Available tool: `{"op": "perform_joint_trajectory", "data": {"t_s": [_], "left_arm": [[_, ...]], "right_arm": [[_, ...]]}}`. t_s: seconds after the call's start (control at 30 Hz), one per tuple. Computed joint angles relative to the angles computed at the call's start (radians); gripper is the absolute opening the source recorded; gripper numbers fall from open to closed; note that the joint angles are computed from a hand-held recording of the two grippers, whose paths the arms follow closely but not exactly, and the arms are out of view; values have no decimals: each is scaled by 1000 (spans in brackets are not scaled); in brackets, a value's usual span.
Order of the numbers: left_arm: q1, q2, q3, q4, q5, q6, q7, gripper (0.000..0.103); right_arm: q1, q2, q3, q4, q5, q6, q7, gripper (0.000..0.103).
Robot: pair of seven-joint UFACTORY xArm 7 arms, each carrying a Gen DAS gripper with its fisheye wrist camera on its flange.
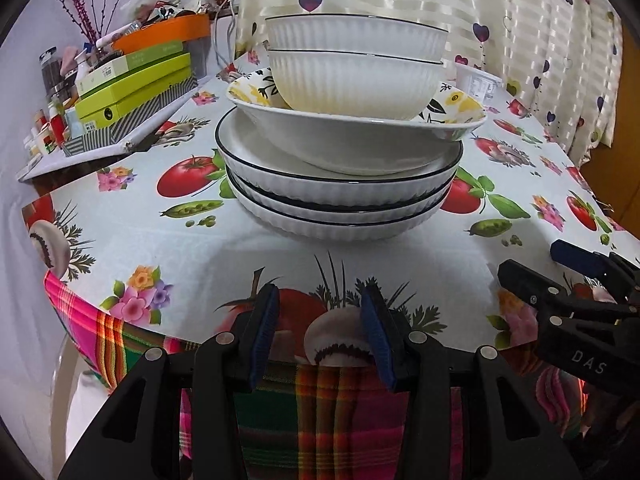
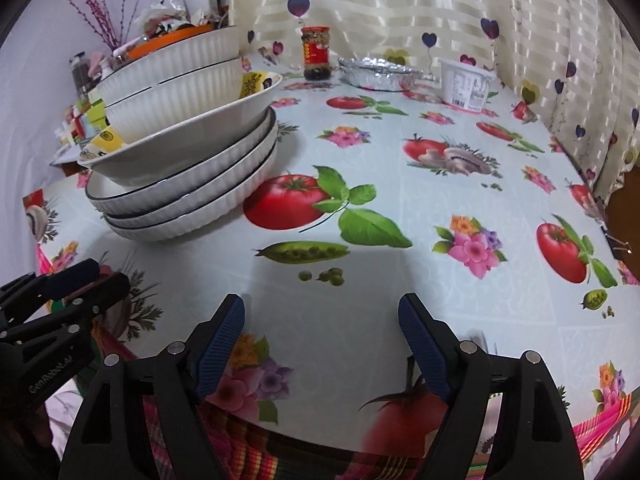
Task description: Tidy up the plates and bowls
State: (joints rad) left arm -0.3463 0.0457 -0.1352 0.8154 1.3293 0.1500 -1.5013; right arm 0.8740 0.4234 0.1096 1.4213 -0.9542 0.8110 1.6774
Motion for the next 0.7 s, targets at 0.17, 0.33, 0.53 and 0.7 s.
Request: {"op": "perform_joint_trajectory", "data": {"t_s": [0.17,0.33,0.53,0.7], "left_arm": [[-3,6,0,9,46,7,-59,47],[-9,8,-4,14,63,36,-93,53],[-6,9,-3,15,80,31,-124,55],[-4,8,-3,14,78,31,-120,56]], "right_arm": [[6,12,-3,15,-1,21,-11,86],[9,15,-8,14,-5,36,3,96],[8,17,-7,16,-4,49,15,99],[9,16,-5,14,-5,52,21,100]]}}
